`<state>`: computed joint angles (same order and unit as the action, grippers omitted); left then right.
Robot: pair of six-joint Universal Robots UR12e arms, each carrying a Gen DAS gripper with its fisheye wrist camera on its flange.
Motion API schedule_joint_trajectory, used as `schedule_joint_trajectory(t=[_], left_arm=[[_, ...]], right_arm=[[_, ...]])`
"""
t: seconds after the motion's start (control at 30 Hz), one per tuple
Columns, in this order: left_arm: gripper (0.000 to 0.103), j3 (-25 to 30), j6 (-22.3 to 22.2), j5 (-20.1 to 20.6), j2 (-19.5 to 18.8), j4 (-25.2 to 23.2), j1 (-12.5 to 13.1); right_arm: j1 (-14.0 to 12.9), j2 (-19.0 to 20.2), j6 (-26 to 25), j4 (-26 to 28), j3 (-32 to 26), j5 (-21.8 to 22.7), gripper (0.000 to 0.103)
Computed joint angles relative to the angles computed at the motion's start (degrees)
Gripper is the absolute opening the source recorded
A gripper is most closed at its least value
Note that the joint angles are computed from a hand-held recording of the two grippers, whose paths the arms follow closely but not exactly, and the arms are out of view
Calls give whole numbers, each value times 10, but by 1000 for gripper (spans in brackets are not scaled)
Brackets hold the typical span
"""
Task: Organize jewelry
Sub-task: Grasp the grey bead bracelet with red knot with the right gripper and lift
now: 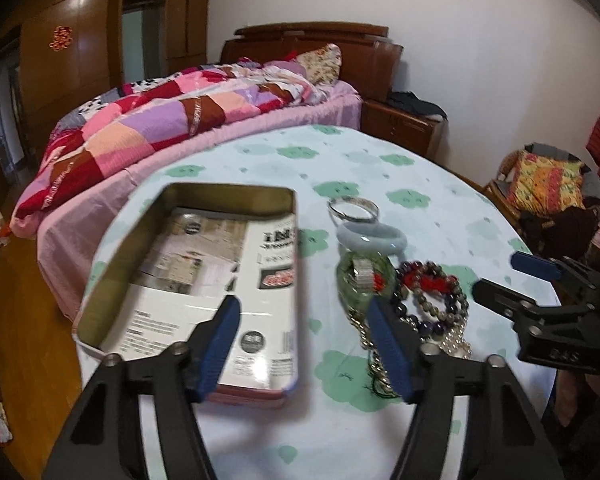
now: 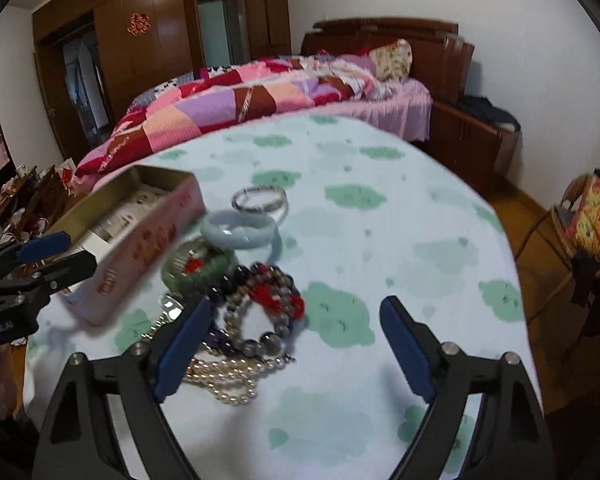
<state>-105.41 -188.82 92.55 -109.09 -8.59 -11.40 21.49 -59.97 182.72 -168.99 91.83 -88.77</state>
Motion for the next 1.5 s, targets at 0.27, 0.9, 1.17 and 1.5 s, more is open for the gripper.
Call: schedule_joint_trajectory(t=[0.27,0.9,1.17,1.5], left_arm=[[60,6,0,-9,-6,-16,-4],[60,9,12,-16,-8,-16,-7],[60,26,49,10,-17,-15,-26],[60,45,78,27,-29,-6,-41]], right_arm=[[-7,-3,-4,57,-9,31,75],[-32,-10,14,61,-11,119,12],[-36,-15,31,48,-10,92,12],[-52,-21,39,47,-2,122,12]])
